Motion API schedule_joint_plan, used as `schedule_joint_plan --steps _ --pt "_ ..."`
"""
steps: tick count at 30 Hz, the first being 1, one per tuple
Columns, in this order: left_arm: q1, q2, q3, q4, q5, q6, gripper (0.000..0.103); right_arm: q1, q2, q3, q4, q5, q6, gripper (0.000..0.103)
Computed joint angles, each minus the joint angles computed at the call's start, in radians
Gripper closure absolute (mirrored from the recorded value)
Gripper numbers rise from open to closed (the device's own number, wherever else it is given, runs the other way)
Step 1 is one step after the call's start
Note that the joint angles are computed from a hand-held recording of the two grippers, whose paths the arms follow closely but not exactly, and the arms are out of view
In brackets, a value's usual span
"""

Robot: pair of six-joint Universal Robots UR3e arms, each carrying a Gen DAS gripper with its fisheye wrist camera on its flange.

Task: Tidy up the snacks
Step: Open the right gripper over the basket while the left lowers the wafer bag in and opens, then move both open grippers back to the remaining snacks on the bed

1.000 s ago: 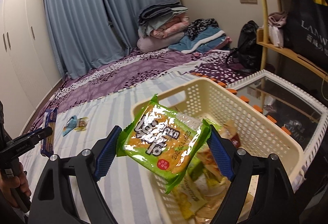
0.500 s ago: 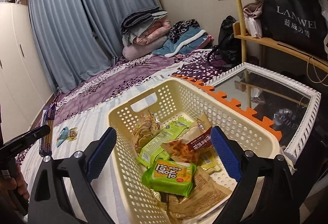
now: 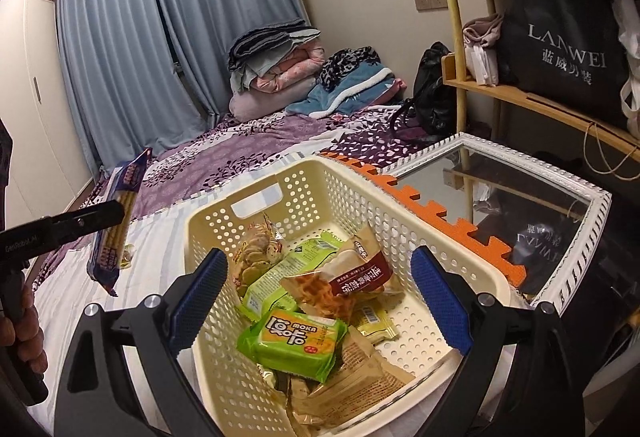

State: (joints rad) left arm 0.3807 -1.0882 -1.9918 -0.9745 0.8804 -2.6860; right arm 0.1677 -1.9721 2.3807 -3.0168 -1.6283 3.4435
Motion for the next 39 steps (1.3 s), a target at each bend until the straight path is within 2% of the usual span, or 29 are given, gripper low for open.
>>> schedule_joint_plan --steps 12,14,15,16,17,21,31,39 --pt "-0.284 -0.243 0.113 0.216 0.129 -0.163 0.059 -0.094 -0.076 0.063 0.028 0.062 -0.010 0.010" --pt "-0.309 -0.270 0.126 0.230 0.137 -0.176 0.055 -0.098 -0.079 0.065 0.031 0.061 -0.008 0.010" --pt "-0.313 -0.277 0.132 0.228 0.134 -0.179 0.040 -0.102 -0.081 0.067 0.032 0.063 -0.008 0.010" --pt "-0.314 -0.279 0.130 0.235 0.135 -0.187 0.019 -0.105 -0.081 0.066 0.034 0.066 -0.007 0.010" --pt "-0.312 -0.275 0.117 0.258 0.135 -0.199 0.015 -0.105 -0.081 0.066 0.034 0.066 -0.005 0.010" --pt "-0.299 -0.268 0.108 0.258 0.146 -0.189 0.015 -0.106 -0.073 0.061 0.027 0.074 -0.004 0.010" --pt "-0.218 -0.218 0.073 0.246 0.159 -0.170 0.013 0.009 0.037 -0.022 -0.004 0.000 0.016 0.009" --pt "-0.122 -0.163 0.043 0.200 0.122 -0.135 0.010 0.103 0.115 -0.111 0.014 -0.074 0.029 0.006"
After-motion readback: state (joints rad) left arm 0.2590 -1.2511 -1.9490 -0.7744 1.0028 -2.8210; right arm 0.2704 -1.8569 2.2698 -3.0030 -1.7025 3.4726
